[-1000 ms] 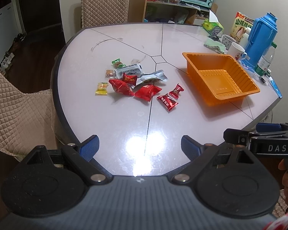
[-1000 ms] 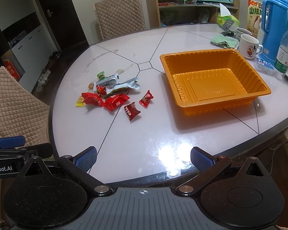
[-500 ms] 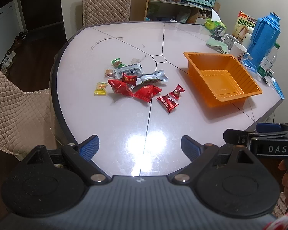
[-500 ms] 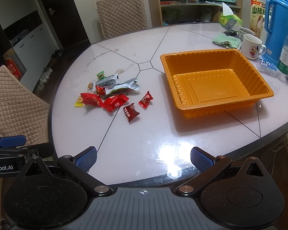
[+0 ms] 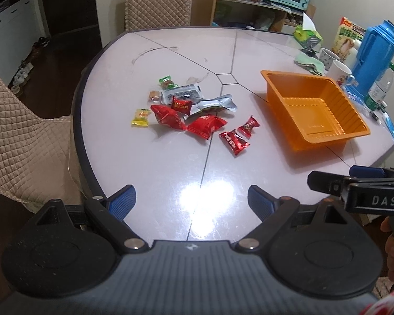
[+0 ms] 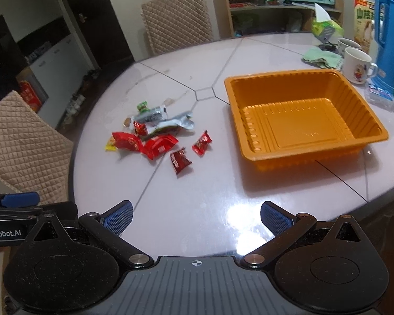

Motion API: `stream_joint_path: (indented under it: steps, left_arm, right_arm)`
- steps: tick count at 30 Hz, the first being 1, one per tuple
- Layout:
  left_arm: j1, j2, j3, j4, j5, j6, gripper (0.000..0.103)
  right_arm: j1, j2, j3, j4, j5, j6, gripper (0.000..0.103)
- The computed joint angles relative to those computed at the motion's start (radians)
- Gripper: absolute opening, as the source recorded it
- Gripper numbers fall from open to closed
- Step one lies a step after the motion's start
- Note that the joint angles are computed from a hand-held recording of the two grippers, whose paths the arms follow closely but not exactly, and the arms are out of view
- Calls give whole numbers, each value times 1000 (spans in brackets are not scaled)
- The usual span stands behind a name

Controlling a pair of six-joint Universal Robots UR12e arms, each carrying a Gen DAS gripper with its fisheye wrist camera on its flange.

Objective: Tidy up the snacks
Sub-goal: 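Grasp the small dark red candy with the right gripper while the left gripper approaches the red packet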

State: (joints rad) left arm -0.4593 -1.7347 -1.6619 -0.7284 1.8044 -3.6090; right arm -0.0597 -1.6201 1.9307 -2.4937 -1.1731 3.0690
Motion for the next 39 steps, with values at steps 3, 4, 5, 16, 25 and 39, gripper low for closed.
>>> stream_joint_path:
  steps: [3, 4, 5, 16, 25, 39]
  left_arm:
    - [-4, -11, 3, 2, 27, -24, 91]
    - [-5, -14, 3, 7, 35, -32, 91]
    - [-6, -16, 1, 16, 40, -38, 91]
    - [0, -37, -2, 43, 100, -58, 89]
    - [58, -58, -13, 97, 28, 26, 82]
    - [148, -99, 2, 138, -122, 207, 74]
  right_arm:
    - [-22, 13, 10, -45, 61, -17, 103]
    - [-25, 17, 11, -57, 72, -24, 103]
    - [-28, 22, 13, -70, 83, -32, 103]
    - [-53, 81, 40, -244, 222, 7, 101]
    - [-2, 145, -2, -258, 184, -22, 75]
    - [85, 262, -90, -234, 4, -73, 46]
